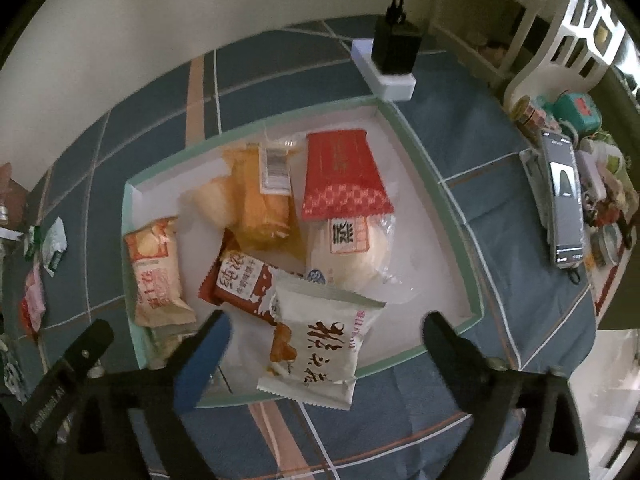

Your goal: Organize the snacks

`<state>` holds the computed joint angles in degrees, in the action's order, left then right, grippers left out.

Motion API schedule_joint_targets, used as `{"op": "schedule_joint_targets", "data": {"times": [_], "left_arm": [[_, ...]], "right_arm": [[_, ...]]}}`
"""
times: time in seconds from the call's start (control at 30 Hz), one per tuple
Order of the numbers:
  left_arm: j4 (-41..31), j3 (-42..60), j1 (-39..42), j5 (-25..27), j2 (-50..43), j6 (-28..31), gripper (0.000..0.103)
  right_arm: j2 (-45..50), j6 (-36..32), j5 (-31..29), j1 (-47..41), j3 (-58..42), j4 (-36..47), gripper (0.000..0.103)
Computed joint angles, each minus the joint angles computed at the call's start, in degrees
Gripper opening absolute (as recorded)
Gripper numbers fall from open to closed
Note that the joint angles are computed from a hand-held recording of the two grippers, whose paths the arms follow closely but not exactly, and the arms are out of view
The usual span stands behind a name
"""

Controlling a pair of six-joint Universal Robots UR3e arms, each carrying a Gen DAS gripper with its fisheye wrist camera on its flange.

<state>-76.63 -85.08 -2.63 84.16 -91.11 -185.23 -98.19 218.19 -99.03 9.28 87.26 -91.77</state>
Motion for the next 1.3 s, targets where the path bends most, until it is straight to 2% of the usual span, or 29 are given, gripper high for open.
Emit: {"op": "schedule_joint_targets", "data": {"times": [0.23, 0.47, 0.67, 1.3], "left_arm": [[3.2, 0.1, 0.1, 2.1, 1.7, 0.9, 0.103], [1.0, 1.1, 1.5, -0.8, 2.6, 2.0, 0.103], [0.3, 1.2, 2.0, -1.5, 2.7, 2.3, 0.103], [-0.4, 1.9, 0.7, 0.2, 1.2, 1.5, 0.103]], "right_arm": [[-1.7, 1.1, -1.7, 0.0, -0.7, 1.8, 0.103], [0.8, -0.2, -5.4, 0.3, -0.6, 6.5, 0.103], [0.9, -1.8, -5.7, -0.3, 0.4, 7.8, 0.103], [1.5, -3.7, -5.2, -1.7, 5.8, -0.4, 0.103]]}}
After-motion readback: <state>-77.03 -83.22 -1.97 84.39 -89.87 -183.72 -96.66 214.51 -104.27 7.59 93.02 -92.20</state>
